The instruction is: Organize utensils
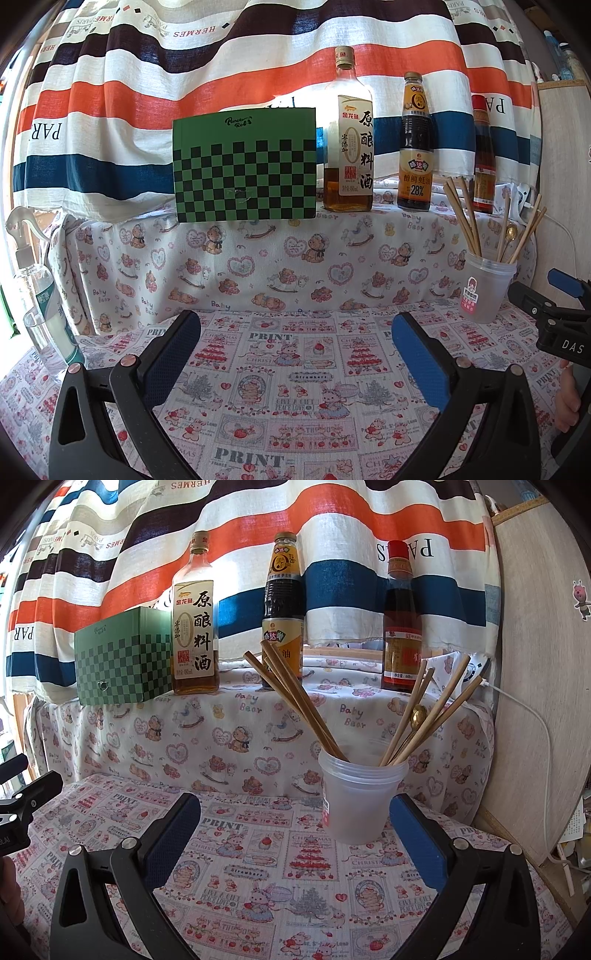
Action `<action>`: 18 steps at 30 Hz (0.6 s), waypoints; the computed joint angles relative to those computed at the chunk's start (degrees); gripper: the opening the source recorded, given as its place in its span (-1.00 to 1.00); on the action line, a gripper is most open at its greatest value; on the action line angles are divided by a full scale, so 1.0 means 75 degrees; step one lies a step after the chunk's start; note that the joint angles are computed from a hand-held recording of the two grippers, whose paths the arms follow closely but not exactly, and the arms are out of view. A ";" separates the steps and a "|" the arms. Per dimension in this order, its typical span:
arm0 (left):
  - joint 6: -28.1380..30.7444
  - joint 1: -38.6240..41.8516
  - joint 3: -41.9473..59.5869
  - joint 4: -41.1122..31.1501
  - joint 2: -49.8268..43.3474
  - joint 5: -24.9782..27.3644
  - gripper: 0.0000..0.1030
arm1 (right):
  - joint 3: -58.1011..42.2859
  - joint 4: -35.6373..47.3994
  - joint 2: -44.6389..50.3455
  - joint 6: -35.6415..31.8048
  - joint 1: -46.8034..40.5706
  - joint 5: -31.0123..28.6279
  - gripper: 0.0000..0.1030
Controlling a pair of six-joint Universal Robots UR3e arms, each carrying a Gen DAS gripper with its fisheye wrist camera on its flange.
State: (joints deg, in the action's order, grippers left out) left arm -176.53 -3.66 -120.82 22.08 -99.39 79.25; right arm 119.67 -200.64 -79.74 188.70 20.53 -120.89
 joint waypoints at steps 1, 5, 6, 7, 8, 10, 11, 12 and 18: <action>0.0007 0.0012 0.0002 -0.0022 0.0007 0.0004 0.99 | -0.0014 0.0011 0.0008 0.0005 0.0016 -0.0016 1.00; 0.0004 0.0009 0.0007 -0.0035 0.0005 0.0024 0.99 | -0.0004 0.0017 -0.0005 0.0003 -0.0004 0.0004 1.00; 0.0009 0.0013 0.0009 -0.0040 0.0006 0.0016 0.99 | -0.0009 0.0027 -0.0006 0.0006 0.0000 0.0002 1.00; 0.0009 0.0013 0.0009 -0.0040 0.0006 0.0016 0.99 | -0.0005 0.0023 -0.0009 0.0002 -0.0008 0.0008 1.00; 0.0012 0.0017 0.0005 -0.0047 0.0011 0.0008 0.99 | -0.0003 0.0024 -0.0012 0.0001 -0.0012 0.0014 1.00; 0.0001 0.0009 0.0012 -0.0047 0.0008 0.0023 0.99 | -0.0012 0.0047 -0.0014 0.0013 0.0000 0.0002 1.00; 0.0001 0.0009 0.0012 -0.0047 0.0008 0.0023 0.99 | -0.0009 0.0041 -0.0016 0.0008 -0.0011 0.0011 1.00; 0.0003 0.0015 0.0023 -0.0060 -0.0001 0.0021 0.99 | -0.0007 0.0040 -0.0018 0.0005 -0.0018 0.0018 1.00; 0.0021 0.0038 0.0026 -0.0085 0.0005 -0.0017 0.99 | -0.0010 0.0053 -0.0016 0.0011 -0.0016 0.0020 1.00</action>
